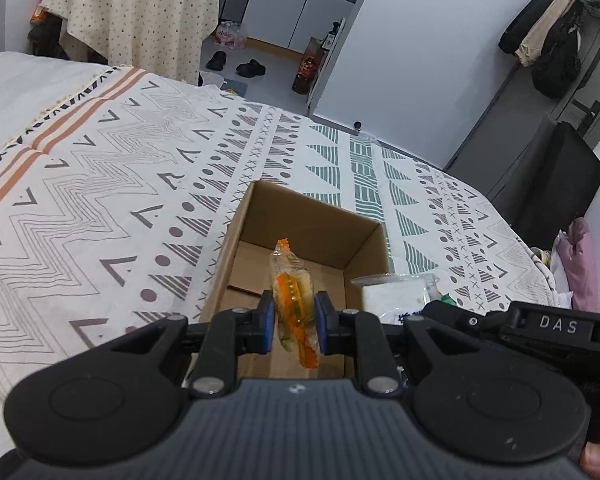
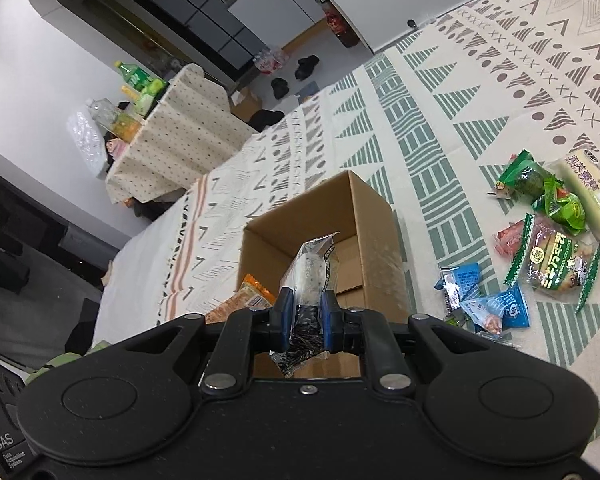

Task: Organize snacks
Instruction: 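Carry both held packets over the cardboard box with both tools, then open both tools to drop the packets into the box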

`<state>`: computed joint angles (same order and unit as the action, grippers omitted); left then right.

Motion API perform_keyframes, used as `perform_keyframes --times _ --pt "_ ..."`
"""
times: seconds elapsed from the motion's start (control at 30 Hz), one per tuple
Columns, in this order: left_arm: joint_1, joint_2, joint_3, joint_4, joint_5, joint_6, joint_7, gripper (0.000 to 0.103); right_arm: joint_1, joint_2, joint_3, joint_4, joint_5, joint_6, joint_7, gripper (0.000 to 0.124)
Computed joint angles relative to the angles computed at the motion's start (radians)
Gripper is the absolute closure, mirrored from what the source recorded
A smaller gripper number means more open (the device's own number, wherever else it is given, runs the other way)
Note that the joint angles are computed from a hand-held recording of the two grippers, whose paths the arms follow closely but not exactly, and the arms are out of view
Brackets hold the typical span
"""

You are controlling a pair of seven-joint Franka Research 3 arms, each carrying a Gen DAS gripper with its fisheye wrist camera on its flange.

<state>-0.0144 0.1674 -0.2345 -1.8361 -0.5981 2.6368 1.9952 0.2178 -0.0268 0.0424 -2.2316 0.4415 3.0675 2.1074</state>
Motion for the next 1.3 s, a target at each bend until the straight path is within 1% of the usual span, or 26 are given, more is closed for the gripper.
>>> perform_keyframes --times 0.07,0.13,0.2,0.23,0.3,0.33,0.37,0.4,0.43,0.47,0.53,0.6,0.67,0.7,0.77,0.83,0.9,1.03,1.13,1.3 --pt "-0.009 0.016 0.003 0.006 0.03 0.015 -0.024 0.083 -0.009 0.011 -0.001 0.01 -0.062 -0.007 0.05 0.109" --pt "-0.018 0.028 0.005 0.005 0.077 0.04 -0.054 0.08 -0.012 0.02 -0.003 0.018 -0.087 -0.008 0.074 0.109" --pt "-0.014 0.042 0.004 0.026 0.107 0.009 -0.083 0.077 -0.014 0.027 -0.006 0.022 -0.109 -0.002 0.094 0.108" --pt "-0.01 0.045 0.002 0.033 0.114 -0.006 -0.094 0.073 -0.013 0.032 -0.006 0.027 -0.094 0.0 0.081 0.103" --pt "-0.007 0.041 0.003 0.028 0.135 -0.003 -0.114 0.063 -0.013 0.035 -0.009 0.029 -0.098 -0.001 0.095 0.091" --pt "-0.009 0.036 0.006 0.022 0.152 0.007 -0.129 0.053 -0.013 0.031 -0.01 0.025 -0.098 0.003 0.093 0.079" --pt "-0.009 0.03 0.007 0.014 0.163 0.016 -0.138 0.045 -0.013 0.023 -0.01 0.015 -0.11 0.014 0.102 0.07" --pt "-0.007 0.025 0.005 0.009 0.166 0.023 -0.138 0.042 -0.016 0.014 -0.011 0.003 -0.146 0.022 0.131 0.067" --pt "-0.006 0.018 0.004 0.002 0.169 0.026 -0.139 0.036 -0.023 -0.001 -0.01 -0.011 -0.181 0.026 0.162 0.065" --pt "-0.005 0.013 0.004 -0.003 0.172 0.027 -0.141 0.031 -0.027 -0.01 -0.01 -0.019 -0.184 0.024 0.163 0.065" --pt "-0.007 0.004 0.004 -0.01 0.175 0.028 -0.151 0.027 -0.037 -0.042 -0.006 -0.049 -0.188 0.024 0.163 0.061" --pt "-0.013 -0.006 0.007 -0.016 0.189 0.026 -0.167 0.025 -0.088 -0.084 0.025 -0.088 -0.284 0.016 0.236 0.055" --pt "-0.017 -0.02 0.008 -0.025 0.192 0.023 -0.17 0.023 -0.144 -0.13 0.06 -0.129 -0.365 0.007 0.295 0.046" --pt "-0.02 -0.028 0.009 -0.03 0.197 0.022 -0.173 0.023 -0.162 -0.151 0.07 -0.148 -0.382 0.003 0.307 0.045" --pt "-0.027 -0.046 0.01 -0.044 0.193 0.028 -0.17 0.018 -0.17 -0.193 0.067 -0.187 -0.372 -0.005 0.296 0.045" --pt "-0.037 -0.064 0.015 -0.06 0.191 0.037 -0.188 0.016 -0.19 -0.234 0.075 -0.22 -0.369 -0.02 0.291 0.044" --pt "-0.044 -0.08 0.015 -0.073 0.165 0.037 -0.187 0.016 -0.214 -0.269 0.089 -0.246 -0.372 -0.03 0.288 0.042" --pt "-0.068 -0.113 0.017 -0.099 0.129 0.03 -0.152 0.015 -0.226 -0.335 0.085 -0.298 -0.346 -0.051 0.255 0.04" --pt "-0.089 -0.132 0.021 -0.114 0.105 0.013 -0.134 0.015 -0.242 -0.38 0.088 -0.334 -0.335 -0.068 0.234 0.034" --pt "-0.125 -0.164 0.028 -0.144 0.084 -0.001 -0.117 0.015 -0.264 -0.453 0.083 -0.387 -0.316 -0.096 0.2 0.033"
